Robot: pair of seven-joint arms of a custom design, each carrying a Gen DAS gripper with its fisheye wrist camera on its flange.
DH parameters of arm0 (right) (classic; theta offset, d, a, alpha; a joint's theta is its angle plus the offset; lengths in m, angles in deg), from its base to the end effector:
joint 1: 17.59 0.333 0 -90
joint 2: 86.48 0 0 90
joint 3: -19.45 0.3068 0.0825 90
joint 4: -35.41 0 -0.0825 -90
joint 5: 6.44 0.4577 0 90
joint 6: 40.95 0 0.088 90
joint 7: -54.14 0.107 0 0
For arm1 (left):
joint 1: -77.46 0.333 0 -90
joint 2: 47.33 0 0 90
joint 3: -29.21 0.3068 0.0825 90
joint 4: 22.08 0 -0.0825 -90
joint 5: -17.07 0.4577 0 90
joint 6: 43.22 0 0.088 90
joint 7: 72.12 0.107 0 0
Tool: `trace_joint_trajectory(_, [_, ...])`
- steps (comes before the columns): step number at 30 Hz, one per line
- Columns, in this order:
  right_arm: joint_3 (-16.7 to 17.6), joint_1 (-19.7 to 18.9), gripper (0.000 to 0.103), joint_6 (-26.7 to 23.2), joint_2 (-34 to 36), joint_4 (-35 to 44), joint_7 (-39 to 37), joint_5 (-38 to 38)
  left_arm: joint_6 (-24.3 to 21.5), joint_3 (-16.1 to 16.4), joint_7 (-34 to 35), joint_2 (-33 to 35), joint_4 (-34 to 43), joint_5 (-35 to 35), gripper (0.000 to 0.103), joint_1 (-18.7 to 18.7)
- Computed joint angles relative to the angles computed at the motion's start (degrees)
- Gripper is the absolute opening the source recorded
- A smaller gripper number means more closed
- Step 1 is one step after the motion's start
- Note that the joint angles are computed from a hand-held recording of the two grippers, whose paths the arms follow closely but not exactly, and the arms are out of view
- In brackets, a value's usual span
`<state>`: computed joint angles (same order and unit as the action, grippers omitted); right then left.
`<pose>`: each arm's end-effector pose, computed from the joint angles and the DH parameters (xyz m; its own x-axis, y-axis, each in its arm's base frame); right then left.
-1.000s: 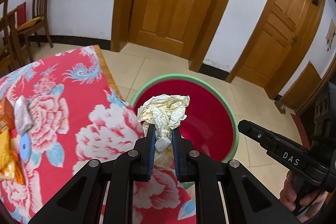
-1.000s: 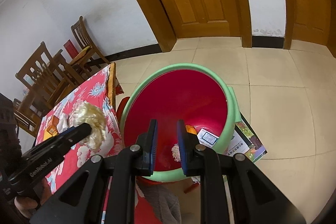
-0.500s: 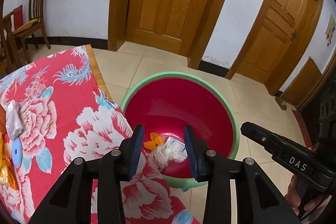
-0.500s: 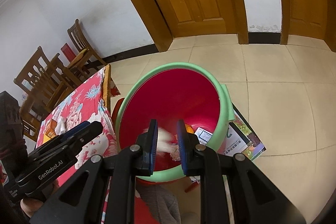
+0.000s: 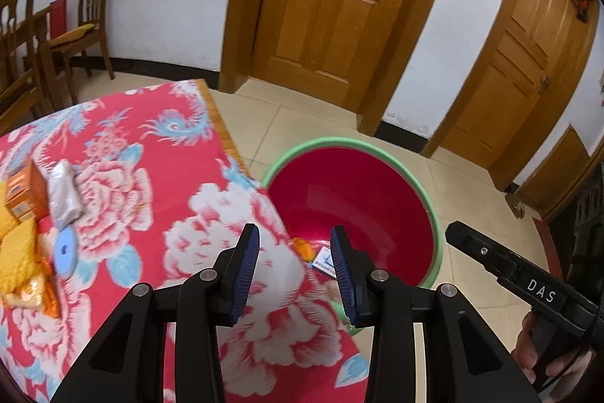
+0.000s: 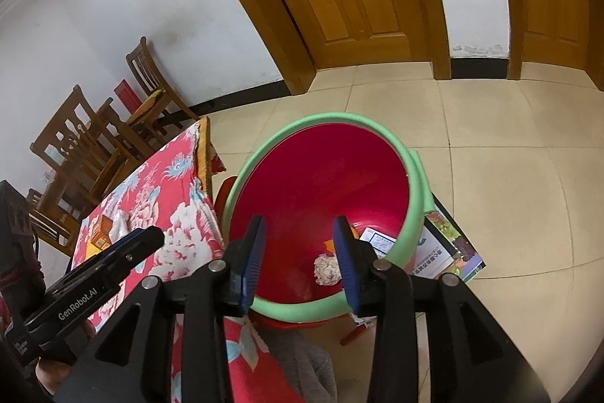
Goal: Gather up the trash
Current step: 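Move both open tools back over the table items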
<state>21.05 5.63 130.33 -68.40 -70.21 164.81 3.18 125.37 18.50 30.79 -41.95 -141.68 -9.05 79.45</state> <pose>0.6755 0.2976 0.4057 0.0677 -0.9166 -0.3941 -0.7495 0.2140 -0.6265 0.6637 -0.0708 0.4143 -0.0503 -0.9712 0.2329 -0.7320 -0.1228 -0.6702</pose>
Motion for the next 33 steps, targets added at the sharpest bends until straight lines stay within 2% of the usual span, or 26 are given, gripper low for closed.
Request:
trace_joint_trajectory(9, [0.86,0.77,0.044,-0.16,-0.31,0.73,-1.47,-0.28,2.13,3.25,-6.21,-4.15,-4.46,3.74,0.04,0.12])
trace_joint_trajectory(20, [2.46,2.22,0.048,-1.83,1.93,5.25,-4.47,0.12,4.12,7.5,-11.34,-8.23,-8.6,8.35,0.04,0.64])
trace_joint_trajectory(33, [3.78,4.83,0.049,-6.09,7.16,13.9,-7.97,0.11,4.66,10.97,-20.81,-10.66,-11.13,18.47,0.04,4.32])
